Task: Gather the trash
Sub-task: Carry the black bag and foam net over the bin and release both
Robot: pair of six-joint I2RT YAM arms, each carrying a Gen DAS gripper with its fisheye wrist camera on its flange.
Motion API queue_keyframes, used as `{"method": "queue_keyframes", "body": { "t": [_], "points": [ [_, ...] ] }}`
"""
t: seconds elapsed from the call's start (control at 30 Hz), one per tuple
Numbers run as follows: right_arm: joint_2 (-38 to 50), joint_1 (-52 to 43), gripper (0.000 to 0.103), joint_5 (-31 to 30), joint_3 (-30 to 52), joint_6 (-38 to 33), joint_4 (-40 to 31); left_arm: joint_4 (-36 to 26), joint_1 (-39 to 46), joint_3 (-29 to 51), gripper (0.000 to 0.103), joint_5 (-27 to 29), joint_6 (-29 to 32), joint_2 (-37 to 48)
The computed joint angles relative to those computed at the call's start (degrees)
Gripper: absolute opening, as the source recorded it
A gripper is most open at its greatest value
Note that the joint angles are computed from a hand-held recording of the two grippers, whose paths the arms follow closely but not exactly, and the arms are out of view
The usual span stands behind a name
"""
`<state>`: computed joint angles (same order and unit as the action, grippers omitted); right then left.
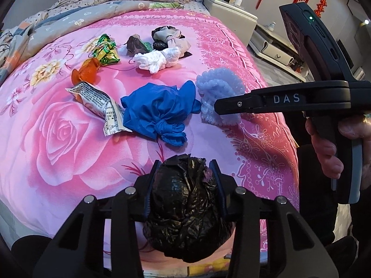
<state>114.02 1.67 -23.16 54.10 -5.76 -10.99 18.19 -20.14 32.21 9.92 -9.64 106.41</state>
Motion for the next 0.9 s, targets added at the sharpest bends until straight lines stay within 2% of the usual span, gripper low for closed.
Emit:
{"method": "queue_keyframes", "body": {
  "t": [0.2,0.57,0.9],
  "points": [
    [-3.53,-1.34,0.031,-1.25,-2.22,-1.06,0.36,-0.47,-0.87,-1.61,0.039,-0.50,0.77,-3.58],
    [-10.73,-6.51,0.031,-4.86,-5.40,-3.42,-2.26,-5.40,-1.97,-1.66,0.039,-2.28,0.83,-11.42],
    [-16.93,-14.61,0.031,-8.12,-6.35,-7.38,-7.11,-10.81,-5.02,2.68,0.039,-5.95,0.31,-16.62]
  ]
}}
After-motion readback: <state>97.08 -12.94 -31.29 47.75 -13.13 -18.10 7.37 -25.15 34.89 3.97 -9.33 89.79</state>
